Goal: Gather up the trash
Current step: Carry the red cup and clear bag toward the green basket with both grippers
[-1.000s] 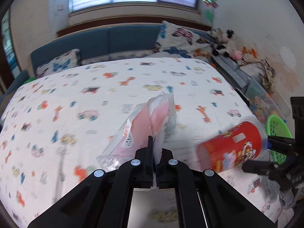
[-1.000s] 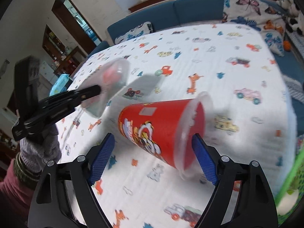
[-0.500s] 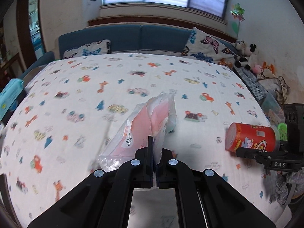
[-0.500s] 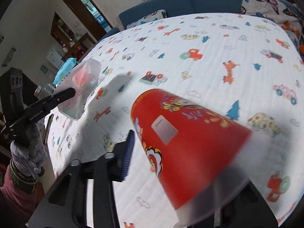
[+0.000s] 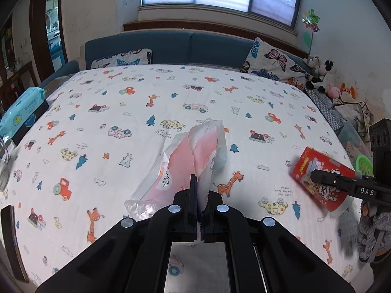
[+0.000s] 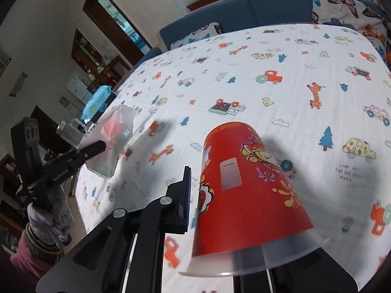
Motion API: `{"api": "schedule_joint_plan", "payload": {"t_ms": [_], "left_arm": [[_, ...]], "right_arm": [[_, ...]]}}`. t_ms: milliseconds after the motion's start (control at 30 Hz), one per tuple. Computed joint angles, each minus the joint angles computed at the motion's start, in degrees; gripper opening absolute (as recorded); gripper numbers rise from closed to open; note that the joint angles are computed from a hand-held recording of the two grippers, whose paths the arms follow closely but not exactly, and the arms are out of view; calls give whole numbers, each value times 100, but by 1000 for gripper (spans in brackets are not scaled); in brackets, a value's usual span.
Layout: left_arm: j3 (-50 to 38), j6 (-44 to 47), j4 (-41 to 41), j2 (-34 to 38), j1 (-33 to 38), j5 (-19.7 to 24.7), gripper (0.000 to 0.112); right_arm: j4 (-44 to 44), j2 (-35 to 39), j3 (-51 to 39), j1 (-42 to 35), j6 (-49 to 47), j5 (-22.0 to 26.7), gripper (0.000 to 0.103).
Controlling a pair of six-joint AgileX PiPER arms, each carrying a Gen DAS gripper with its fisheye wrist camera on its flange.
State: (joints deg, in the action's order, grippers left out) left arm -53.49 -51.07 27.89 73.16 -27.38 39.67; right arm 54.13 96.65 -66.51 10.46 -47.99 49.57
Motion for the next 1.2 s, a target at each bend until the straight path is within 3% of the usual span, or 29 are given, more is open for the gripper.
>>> {"api": "schedule_joint_plan", "payload": {"t_ms": [533, 1200], "left_arm": [[288, -1048, 606, -599, -949, 523, 2], [506, -1684, 872, -724, -1587, 596, 2]], "right_arm": [[487, -821, 720, -255, -248, 274, 11], [602, -1287, 1158, -685, -263, 330, 11]]}}
